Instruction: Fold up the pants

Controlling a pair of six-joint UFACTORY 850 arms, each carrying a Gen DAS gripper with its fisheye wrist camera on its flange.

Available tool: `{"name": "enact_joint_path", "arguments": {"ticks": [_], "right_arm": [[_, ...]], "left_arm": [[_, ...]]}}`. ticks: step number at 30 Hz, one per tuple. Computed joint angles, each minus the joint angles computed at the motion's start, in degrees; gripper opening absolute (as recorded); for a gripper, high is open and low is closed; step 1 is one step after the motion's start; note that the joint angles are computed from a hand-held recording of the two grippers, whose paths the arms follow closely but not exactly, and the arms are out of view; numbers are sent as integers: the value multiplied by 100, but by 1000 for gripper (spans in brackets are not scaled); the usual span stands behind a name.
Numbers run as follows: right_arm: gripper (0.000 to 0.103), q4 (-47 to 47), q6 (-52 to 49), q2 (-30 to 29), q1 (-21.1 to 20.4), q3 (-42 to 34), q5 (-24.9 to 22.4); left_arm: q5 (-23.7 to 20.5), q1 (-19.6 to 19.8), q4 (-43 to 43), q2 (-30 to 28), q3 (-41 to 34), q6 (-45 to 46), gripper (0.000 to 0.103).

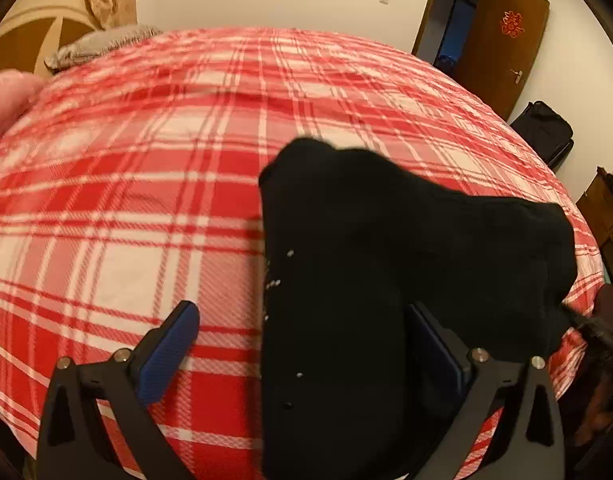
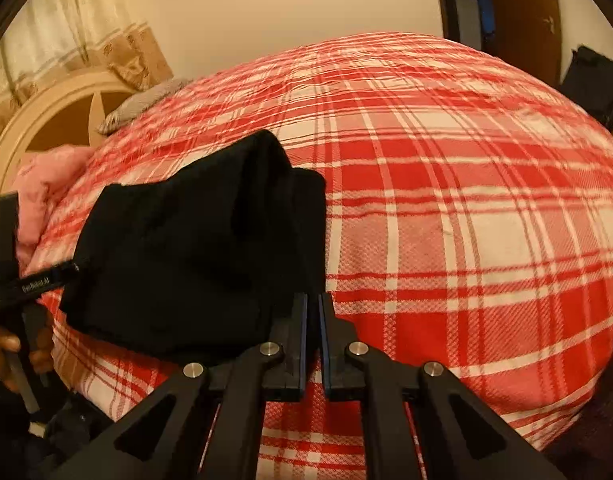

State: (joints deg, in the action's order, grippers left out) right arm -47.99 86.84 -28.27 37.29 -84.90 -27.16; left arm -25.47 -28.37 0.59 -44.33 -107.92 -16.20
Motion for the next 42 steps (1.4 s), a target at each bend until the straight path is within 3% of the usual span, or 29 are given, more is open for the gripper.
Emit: {"name": "enact_joint_path", "arguments": {"ticks": [2,5,8,11,13,15,19,22,25,27,31,35,36,38,40,42], "right_arm": [[6,-178,84,51,41,-70,-210],[6,-1479,921,127,229,-173,-781],[6,-2527,1529,66,212,-368,-413],[6,-2012,682,-475,99,-1121,-189],[6,-1274,-57,-882,3,-1592,-116],[6,-595,-537,-1260,-73,-1946,-355],[6,-1526,1016,-1097,-209,-1390,367],[6,-2003,1757,-1009,-285,-1183,679],[6,-2518,2393,-978,-316,-1098,823],[6,-2529,2467,-1001,-310,-1132,781],[7,-1841,1543,-1014,-196,-1336,399],[7,-2398,2025,-757,14,-1124,-6],[9,-2452,2040,-719,71,-1091,-163],[24,-2530,2114,-644,156,-993,-369],[58,-2638,2240,-577,203,-854,-384],[58,-2525,2132,-582,262,-801,-561]], "left_arm": [[-34,13,-60,35,21,63,103],[64,9,403,177,130,-208,103],[337,-1,1212,339,234,-799,103],[466,-9,2109,284,28,-1564,103],[121,-44,2847,-66,-565,-2261,103],[-374,-73,3180,-538,-1300,-2615,103],[-1035,-53,2668,-1235,-2287,-2210,103],[-1014,-28,2934,-1299,-2148,-2482,103],[-809,76,2442,-1289,-2040,-2314,103],[-716,122,2275,-1339,-2069,-2210,103],[-649,61,2494,-1237,-1925,-2264,103],[-776,29,2600,-1035,-1762,-2310,103],[-707,-4,2862,-889,-1560,-2423,103],[-638,-87,3400,-675,-1258,-2722,103],[-546,-145,3679,-458,-962,-2898,103],[-455,-154,3556,-337,-806,-2861,103]]}}
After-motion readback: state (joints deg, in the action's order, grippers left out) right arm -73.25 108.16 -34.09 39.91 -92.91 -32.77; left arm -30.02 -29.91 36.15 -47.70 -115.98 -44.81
